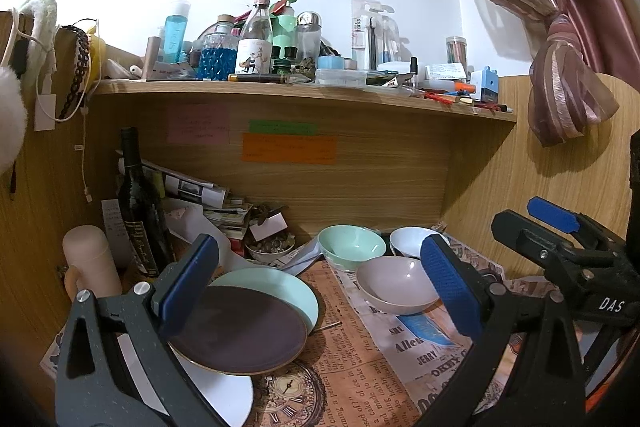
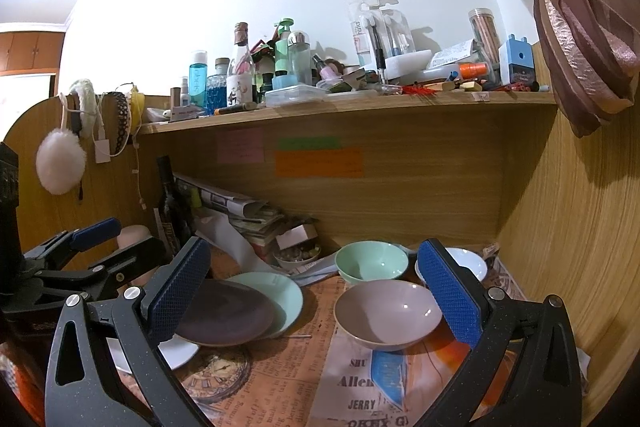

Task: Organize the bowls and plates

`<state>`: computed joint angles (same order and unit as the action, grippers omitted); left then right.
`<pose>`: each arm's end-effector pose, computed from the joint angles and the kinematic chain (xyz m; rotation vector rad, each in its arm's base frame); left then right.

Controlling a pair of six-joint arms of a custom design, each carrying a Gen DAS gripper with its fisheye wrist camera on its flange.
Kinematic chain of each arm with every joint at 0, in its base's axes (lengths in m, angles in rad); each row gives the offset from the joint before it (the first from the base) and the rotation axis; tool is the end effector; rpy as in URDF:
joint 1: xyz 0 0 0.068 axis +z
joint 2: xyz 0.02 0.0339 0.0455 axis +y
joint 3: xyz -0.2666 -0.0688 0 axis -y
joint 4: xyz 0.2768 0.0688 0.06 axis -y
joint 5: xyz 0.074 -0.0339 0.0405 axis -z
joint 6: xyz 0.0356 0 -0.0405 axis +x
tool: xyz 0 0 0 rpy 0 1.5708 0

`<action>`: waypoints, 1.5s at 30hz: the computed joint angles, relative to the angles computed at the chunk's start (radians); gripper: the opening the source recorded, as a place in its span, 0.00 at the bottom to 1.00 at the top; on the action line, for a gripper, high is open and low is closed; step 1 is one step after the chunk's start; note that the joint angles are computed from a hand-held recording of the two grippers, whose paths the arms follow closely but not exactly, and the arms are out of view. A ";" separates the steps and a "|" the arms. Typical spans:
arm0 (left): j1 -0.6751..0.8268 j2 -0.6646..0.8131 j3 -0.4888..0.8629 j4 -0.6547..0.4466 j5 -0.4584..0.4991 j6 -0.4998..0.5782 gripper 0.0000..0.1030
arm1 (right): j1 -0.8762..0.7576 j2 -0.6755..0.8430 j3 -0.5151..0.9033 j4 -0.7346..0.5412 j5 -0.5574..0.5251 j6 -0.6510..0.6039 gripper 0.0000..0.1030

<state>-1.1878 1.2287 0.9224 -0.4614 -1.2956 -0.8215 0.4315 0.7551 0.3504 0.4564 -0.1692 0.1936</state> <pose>0.1337 -0.2402 0.2803 -0.2244 1.7470 0.0797 0.1909 0.0945 0.2480 -0.3207 1.5193 0.6256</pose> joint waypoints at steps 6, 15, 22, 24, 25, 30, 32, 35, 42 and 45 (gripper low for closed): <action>-0.002 -0.007 -0.005 -0.002 -0.001 0.000 1.00 | 0.021 -0.011 0.000 -0.005 0.021 -0.006 1.00; -0.002 -0.016 -0.013 0.003 0.000 0.006 1.00 | 0.026 -0.009 0.001 -0.002 0.025 -0.008 1.00; -0.002 -0.016 -0.012 -0.001 -0.001 0.004 1.00 | 0.029 -0.009 0.000 0.000 0.027 -0.009 1.00; -0.002 -0.012 -0.009 -0.002 -0.002 0.002 1.00 | 0.030 -0.009 0.000 -0.001 0.029 -0.009 1.00; -0.002 -0.012 -0.009 -0.001 -0.002 0.002 1.00 | 0.032 -0.010 0.000 -0.003 0.031 -0.009 1.00; -0.002 -0.011 -0.007 -0.005 -0.003 -0.001 1.00 | 0.033 -0.010 0.001 -0.003 0.032 -0.009 1.00; -0.002 -0.010 -0.006 -0.006 -0.002 -0.001 1.00 | 0.034 -0.011 0.000 -0.003 0.033 -0.009 1.00; -0.003 -0.014 -0.009 -0.006 -0.001 -0.002 1.00 | 0.039 -0.010 0.002 -0.004 0.037 -0.010 1.00; -0.004 -0.009 -0.006 -0.005 -0.004 -0.002 1.00 | 0.032 -0.008 -0.002 0.002 0.031 -0.007 1.00; -0.003 -0.009 -0.005 -0.008 -0.003 -0.003 1.00 | 0.041 -0.001 0.006 -0.003 0.038 -0.005 1.00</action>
<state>-1.1913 1.2200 0.9175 -0.4691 -1.2986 -0.8243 0.4725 0.7543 0.3560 0.4538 -0.1313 0.1885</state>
